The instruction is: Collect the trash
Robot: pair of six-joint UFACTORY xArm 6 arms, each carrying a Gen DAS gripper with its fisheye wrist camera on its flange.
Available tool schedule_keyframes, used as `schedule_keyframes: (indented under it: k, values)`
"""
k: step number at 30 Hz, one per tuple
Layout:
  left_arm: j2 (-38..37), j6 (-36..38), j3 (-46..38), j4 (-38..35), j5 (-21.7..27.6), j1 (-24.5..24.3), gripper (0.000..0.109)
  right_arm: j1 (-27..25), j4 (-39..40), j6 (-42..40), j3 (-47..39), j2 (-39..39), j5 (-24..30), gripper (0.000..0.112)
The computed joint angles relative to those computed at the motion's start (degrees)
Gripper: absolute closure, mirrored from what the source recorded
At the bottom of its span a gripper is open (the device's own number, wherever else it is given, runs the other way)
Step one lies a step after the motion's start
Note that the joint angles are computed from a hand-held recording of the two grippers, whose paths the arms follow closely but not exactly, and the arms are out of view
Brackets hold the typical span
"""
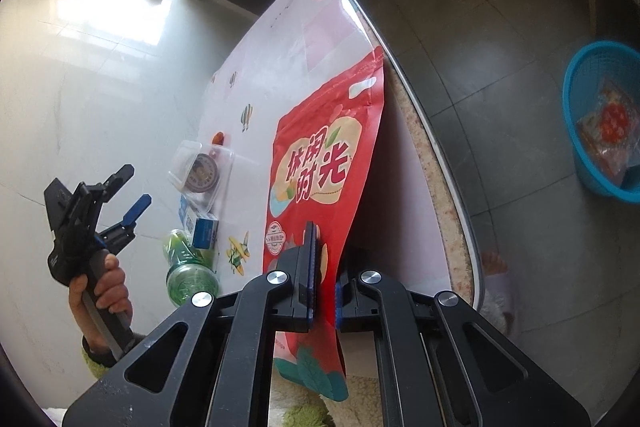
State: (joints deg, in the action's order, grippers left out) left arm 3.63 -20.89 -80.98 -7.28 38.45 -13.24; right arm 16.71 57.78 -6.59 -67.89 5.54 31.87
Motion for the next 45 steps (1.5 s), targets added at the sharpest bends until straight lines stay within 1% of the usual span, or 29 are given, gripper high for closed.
schedule_keyframes:
  k: [2,5,8,11,14,20,21,24,28,31,34,36,38,40,41,43,45]
  values:
    - [4.1,-0.3,-5.7,-0.1,5.2,1.6,0.027,-0.2,0.4,-0.3,0.1,-0.1,0.0,0.107]
    - [10.7,-4.0,-14.8,1.2,12.1,3.3,0.027,-0.5,1.1,-0.8,0.4,-0.5,0.1,0.107]
    - [16.7,-8.0,-23.5,2.3,18.0,4.0,0.024,-0.9,1.8,-1.1,1.0,-1.0,0.2,0.107]
    - [21.7,-11.9,-31.4,5.7,24.1,3.9,0.023,-1.2,2.6,-1.6,1.5,-1.4,0.4,0.107]
    - [25.8,-14.4,-37.5,7.7,29.0,3.7,0.023,-1.5,3.4,-2.3,2.1,-1.8,0.5,0.107]
    - [32.3,-18.4,-47.0,8.7,35.2,3.8,0.023,-1.9,4.5,-2.9,2.8,-2.2,0.9,0.107]
    - [32.9,-19.2,-47.9,8.7,35.7,3.9,0.023,-1.9,4.6,-3.0,3.0,-2.3,0.8,0.107]
    - [33.2,-20.2,-47.9,8.3,35.3,4.2,0.021,-2.0,4.8,-2.5,2.6,-2.0,0.7,0.107]
    - [31.8,-18.9,-46.5,8.2,35.7,4.2,0.021,-2.0,4.5,-2.2,2.7,-2.2,0.7,0.106]
    - [29.2,-15.3,-44.1,8.0,35.4,4.4,0.021,-2.0,4.8,-2.3,2.6,-2.1,0.6,0.106]
    - [25.6,-10.9,-40.5,9.6,33.7,4.5,0.021,-1.9,4.8,-2.2,2.5,-1.8,0.4,0.105]
    - [23.7,-7.0,-38.6,11.4,32.6,4.2,0.021,-1.9,4.8,-2.0,2.3,-1.6,0.6,0.105]
    - [22.4,-3.7,-37.5,14.7,31.8,3.6,0.021,-1.9,4.7,-1.8,2.1,-1.4,0.7,0.104]
    - [20.6,0.1,-34.8,15.9,28.8,3.2,0.021,-1.9,4.4,-1.6,1.8,-1.2,0.8,0.104]
    - [20.6,2.4,-34.8,16.5,28.5,2.9,0.021,-1.9,4.2,-1.4,1.7,-1.2,0.8,0.104]
    - [20.1,4.6,-34.1,18.5,28.6,2.2,0.021,-1.9,3.9,-1.1,1.7,-1.2,0.7,0.104]
    - [20.1,5.0,-33.9,16.9,29.6,2.4,0.021,-1.9,3.9,-1.0,1.9,-1.4,0.6,0.104]
